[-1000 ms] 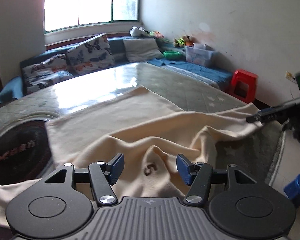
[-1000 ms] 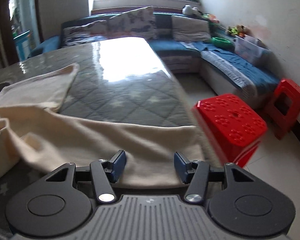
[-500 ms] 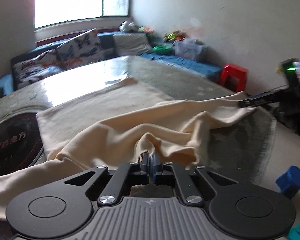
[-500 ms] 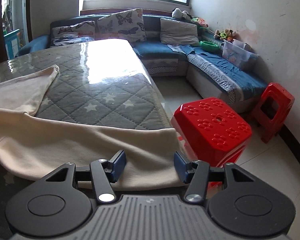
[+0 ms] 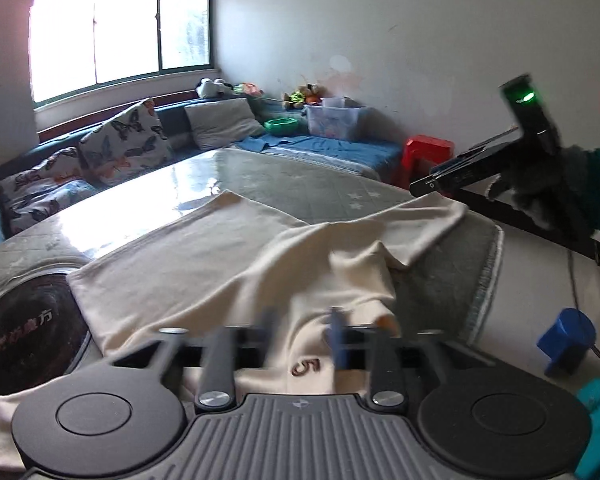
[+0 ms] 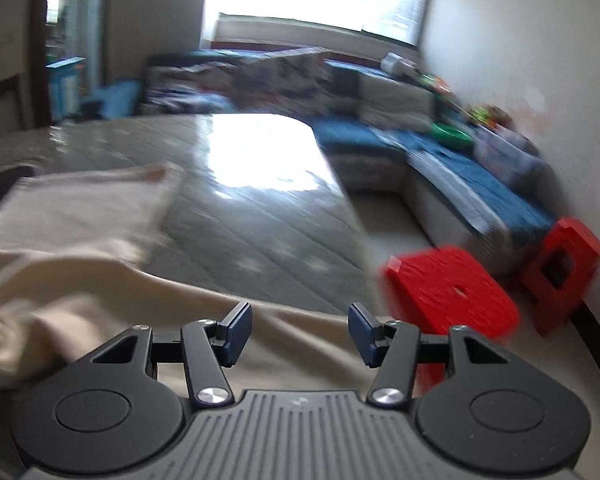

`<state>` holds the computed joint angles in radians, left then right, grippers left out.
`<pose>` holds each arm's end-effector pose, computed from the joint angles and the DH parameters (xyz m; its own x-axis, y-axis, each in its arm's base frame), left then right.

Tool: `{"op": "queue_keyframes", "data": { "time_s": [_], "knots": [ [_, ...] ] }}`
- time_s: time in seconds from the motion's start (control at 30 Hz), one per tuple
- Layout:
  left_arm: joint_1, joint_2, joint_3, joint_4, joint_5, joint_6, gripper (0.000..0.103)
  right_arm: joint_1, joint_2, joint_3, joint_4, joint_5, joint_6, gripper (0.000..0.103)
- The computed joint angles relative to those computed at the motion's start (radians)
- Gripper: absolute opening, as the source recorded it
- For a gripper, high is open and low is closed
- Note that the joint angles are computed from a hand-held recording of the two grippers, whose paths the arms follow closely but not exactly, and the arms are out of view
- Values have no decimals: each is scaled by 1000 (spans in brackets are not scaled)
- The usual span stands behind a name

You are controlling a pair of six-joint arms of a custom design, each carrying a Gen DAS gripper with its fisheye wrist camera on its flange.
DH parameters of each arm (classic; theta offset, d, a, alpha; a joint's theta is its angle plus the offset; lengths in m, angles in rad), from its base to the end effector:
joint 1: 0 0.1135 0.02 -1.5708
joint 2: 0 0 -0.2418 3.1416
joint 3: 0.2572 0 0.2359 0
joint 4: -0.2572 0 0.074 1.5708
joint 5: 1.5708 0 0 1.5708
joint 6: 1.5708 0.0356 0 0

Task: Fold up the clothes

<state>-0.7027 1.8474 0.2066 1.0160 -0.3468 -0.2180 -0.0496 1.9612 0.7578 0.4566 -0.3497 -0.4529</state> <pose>0.1735 -0.1311 0.0515 -0.5218 0.1753 -0.8349 0.2915 0.9564 0.0187 0.3290 -0.0041 0.0728 -0.5206 -0.3858 -0.7617 -0.4808 0.8697 -0.1119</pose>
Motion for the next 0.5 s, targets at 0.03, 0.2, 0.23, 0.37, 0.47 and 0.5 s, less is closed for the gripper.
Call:
{"op": "queue_keyframes", "data": {
  "time_s": [0.03, 0.2, 0.23, 0.37, 0.47, 0.5],
  "knots": [
    [3, 21, 18, -6, 5, 0, 43, 19, -28, -12, -24, -25, -14, 54],
    [3, 140, 96, -45, 0, -17, 43, 142, -121, -82, -106, -108, -134, 53],
    [3, 158, 106, -50, -5, -29, 41, 169, -131, -90, -126, -118, -159, 53],
    [8, 181, 85, -9, 3, -63, 14, 269, -141, -111, -194, -115, -258, 52],
    [-6, 165, 44, 54, -7, -75, 9, 335, -117, -130, -192, -81, -283, 48],
    [-9, 162, 32, 74, -3, -74, 9, 347, -107, -131, -191, -71, -286, 45]
  ]
}}
